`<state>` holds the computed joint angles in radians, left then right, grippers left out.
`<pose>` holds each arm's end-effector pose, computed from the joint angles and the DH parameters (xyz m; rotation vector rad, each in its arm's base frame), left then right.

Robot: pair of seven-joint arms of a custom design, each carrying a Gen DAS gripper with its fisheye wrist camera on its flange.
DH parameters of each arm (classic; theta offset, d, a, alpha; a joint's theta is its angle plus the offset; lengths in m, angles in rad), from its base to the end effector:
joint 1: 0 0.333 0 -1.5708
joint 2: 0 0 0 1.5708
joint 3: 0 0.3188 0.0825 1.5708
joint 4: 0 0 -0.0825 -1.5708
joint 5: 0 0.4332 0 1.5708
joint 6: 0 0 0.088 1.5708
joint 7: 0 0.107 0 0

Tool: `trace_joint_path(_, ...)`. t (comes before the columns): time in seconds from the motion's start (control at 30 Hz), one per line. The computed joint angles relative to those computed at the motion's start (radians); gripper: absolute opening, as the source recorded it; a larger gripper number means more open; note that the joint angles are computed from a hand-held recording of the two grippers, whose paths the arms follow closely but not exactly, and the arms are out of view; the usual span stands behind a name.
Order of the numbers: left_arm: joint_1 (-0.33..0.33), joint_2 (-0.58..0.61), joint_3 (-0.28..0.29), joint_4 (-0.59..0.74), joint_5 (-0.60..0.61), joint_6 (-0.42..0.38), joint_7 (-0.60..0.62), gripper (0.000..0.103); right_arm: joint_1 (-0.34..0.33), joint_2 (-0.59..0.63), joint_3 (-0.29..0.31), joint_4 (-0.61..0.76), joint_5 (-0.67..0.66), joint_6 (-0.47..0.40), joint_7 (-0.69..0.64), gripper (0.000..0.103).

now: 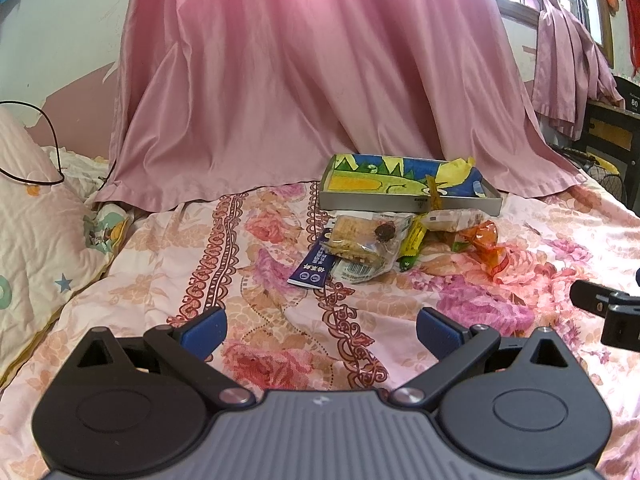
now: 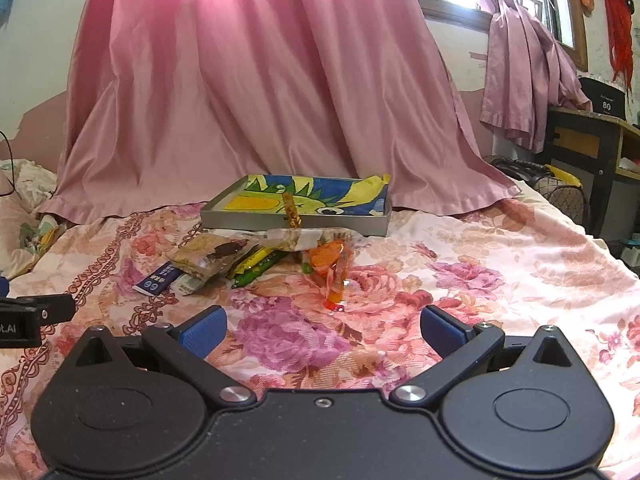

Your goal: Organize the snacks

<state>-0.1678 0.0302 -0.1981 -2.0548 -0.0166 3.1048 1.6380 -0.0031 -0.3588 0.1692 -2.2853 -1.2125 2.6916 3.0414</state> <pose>0.6051 -0.2290 0.5272 -1.2767 1.9544 -1.0618 0.5182 0.1251 0.5461 -1.2859 1.8372 -1.1505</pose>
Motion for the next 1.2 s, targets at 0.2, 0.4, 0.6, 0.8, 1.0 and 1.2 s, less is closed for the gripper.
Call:
trace_joint_path(0.2,-0.01,0.005,0.013,0.011,0.116,-0.016,-0.084,0.103,0.004,-0.006,-0.005,0.006,0.046,-0.02,-0.014,0.102)
trace_joint_path(0.4,-0.011,0.017,0.01,0.04,0.139,-0.064,-0.102,0.103,-0.001,-0.007,-0.001,0.011,0.063,-0.015,-0.042,0.102)
trace_joint_path(0.6,-0.006,0.064,0.0,0.122,0.101,-0.132,-0.059,0.103,-0.013,0.02,-0.034,0.037,0.096,0.09,-0.102,0.102)
trace_joint_path(0.8,-0.002,0.17,-0.01,0.309,0.031,-0.245,0.001,0.103,-0.04,0.109,-0.054,0.12,0.121,0.158,-0.263,0.102)
trace_joint_path(1.0,-0.001,0.292,-0.028,0.5,0.004,-0.337,0.075,0.103,-0.037,0.203,-0.099,0.195,0.169,0.192,-0.35,0.102)
trace_joint_path(1.2,-0.008,0.456,-0.056,0.751,-0.039,-0.481,0.182,0.103,-0.012,0.287,-0.149,0.254,0.257,0.22,-0.435,0.102)
